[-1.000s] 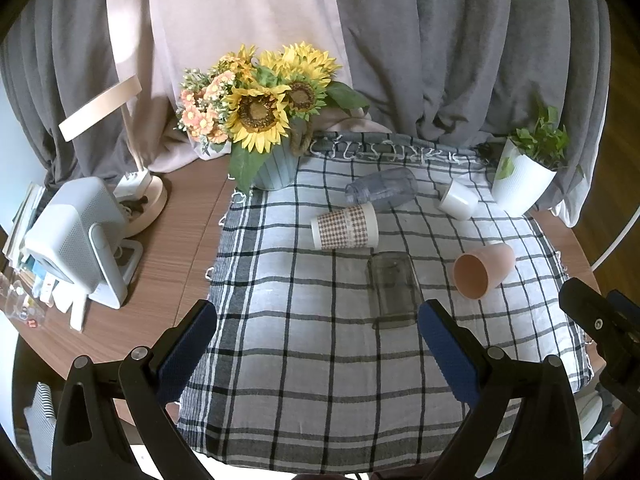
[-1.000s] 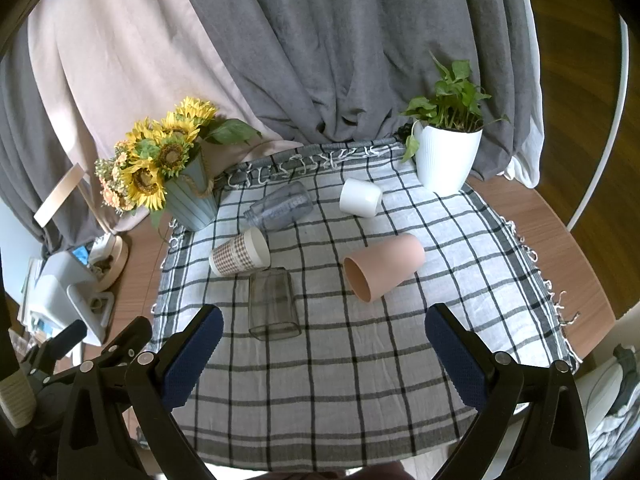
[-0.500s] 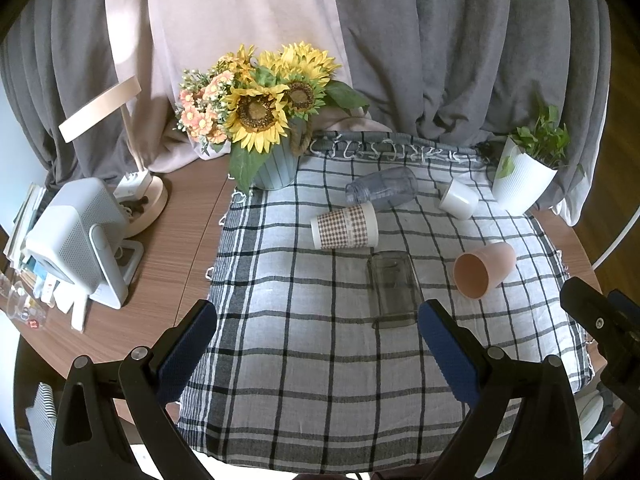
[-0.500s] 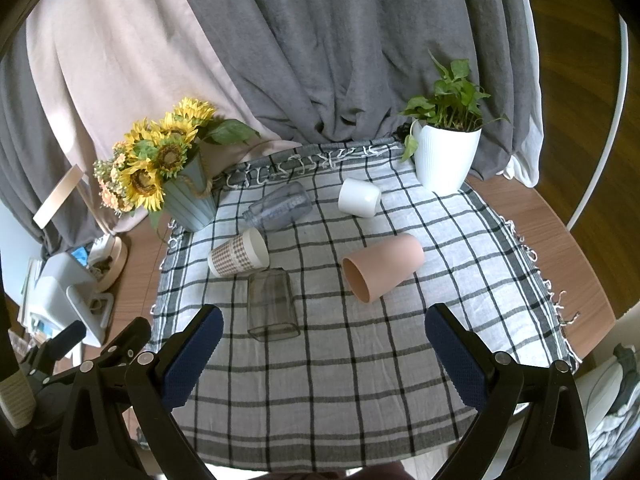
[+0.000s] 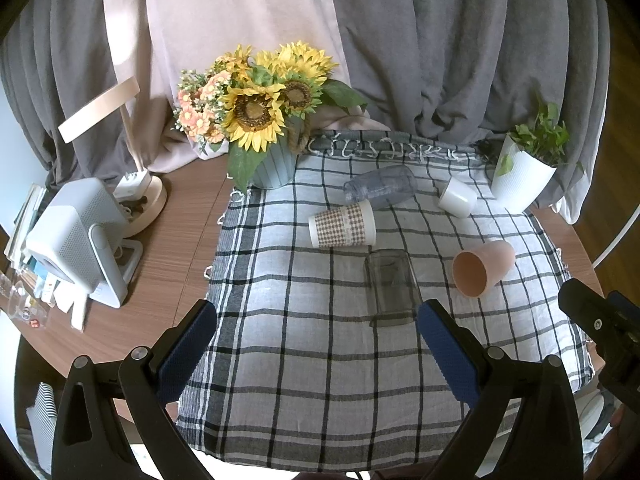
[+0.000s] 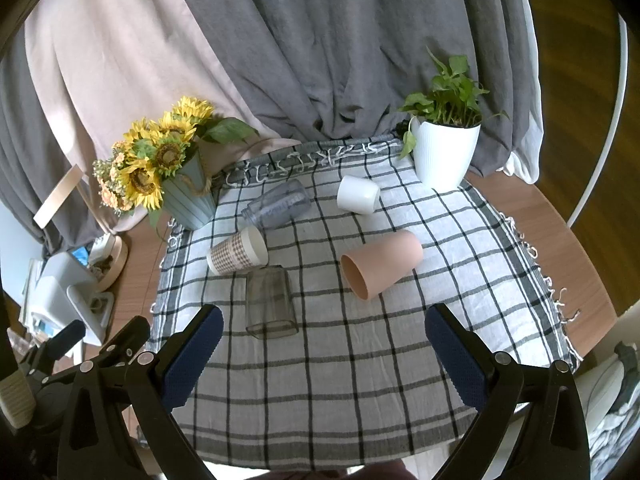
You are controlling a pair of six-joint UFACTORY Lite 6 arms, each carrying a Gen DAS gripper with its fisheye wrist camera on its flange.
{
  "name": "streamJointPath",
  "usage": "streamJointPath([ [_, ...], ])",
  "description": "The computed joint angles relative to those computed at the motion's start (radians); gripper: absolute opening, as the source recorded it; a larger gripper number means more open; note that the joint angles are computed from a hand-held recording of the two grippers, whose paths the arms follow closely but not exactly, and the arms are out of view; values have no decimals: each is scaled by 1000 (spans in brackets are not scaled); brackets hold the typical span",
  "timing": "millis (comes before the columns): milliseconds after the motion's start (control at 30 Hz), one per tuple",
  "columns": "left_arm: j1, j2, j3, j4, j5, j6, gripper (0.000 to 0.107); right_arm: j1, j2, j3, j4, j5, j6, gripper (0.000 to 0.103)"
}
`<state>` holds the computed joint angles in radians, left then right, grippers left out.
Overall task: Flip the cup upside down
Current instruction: 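Move the left gripper down toward the pink paper cup lying sideways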
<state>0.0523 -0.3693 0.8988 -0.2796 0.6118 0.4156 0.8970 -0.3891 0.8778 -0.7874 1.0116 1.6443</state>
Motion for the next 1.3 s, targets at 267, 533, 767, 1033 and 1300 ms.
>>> streamJointPath([
  [267,-69,12,0,77,-9,-92,103,-2,4,-3,-4,1,11,102],
  [533,-238,145,75,136,4,-185,103,-122,-110,-118,58,-58,-52,102],
  [767,-408,373,237,221,35,-283,103,-383,-226,-244,240,-180,-222,102],
  [1033,-545,697,530,209,104,-228,103,-781,-227,-339,589,-343,-612,102],
  [1300,-655,1029,909,230,215,-137,103,-1020,-109,-360,766,-436,-808,102],
])
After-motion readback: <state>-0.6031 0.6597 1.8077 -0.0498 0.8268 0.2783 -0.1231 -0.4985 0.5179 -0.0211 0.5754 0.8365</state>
